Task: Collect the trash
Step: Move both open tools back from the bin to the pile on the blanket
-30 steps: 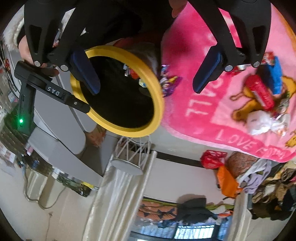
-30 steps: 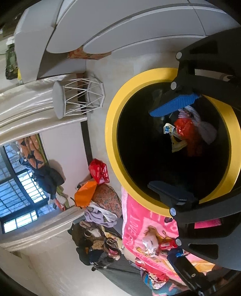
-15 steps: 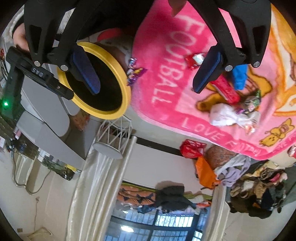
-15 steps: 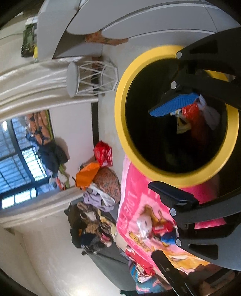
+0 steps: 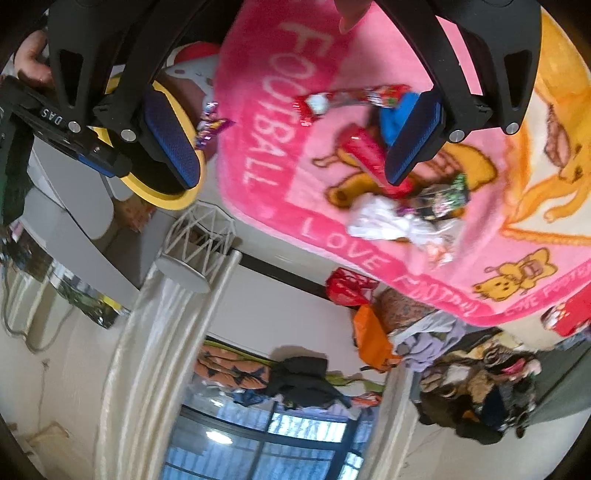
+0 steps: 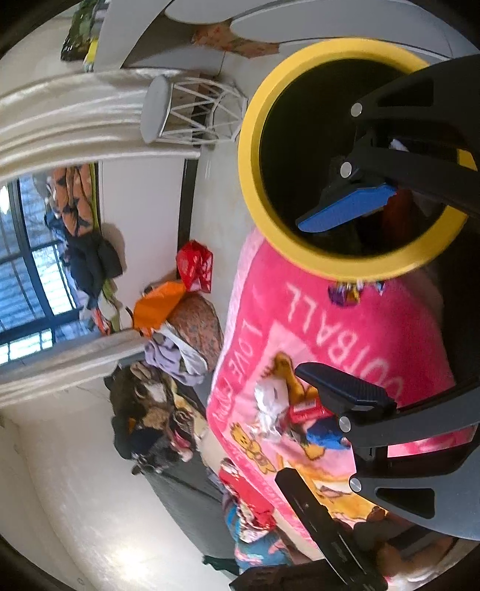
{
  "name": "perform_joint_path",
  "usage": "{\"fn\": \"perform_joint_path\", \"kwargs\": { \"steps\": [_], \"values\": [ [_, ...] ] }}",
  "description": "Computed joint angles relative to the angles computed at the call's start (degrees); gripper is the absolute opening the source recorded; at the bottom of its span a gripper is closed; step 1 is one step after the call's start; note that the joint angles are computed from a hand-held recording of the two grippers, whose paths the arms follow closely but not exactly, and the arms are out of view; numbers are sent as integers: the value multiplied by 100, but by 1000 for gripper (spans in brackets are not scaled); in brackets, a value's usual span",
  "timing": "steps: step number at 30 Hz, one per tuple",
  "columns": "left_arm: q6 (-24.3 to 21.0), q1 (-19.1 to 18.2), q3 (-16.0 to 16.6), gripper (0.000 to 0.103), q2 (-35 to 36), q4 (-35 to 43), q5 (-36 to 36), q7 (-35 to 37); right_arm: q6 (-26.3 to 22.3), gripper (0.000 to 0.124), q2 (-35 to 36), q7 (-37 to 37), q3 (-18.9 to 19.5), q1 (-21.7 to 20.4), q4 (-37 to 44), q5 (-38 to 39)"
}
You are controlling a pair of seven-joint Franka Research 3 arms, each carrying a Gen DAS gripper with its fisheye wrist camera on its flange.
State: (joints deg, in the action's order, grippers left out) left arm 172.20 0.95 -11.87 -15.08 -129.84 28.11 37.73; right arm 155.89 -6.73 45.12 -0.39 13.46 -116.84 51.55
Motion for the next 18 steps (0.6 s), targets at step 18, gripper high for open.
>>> {"fn": "perform_joint_path", "kwargs": {
  "steps": [18],
  "values": [
    [-123,124,904,92,-508,-867,-1168,1033,-315,71,1136,608,572,327,1298,-863]
  ]
}}
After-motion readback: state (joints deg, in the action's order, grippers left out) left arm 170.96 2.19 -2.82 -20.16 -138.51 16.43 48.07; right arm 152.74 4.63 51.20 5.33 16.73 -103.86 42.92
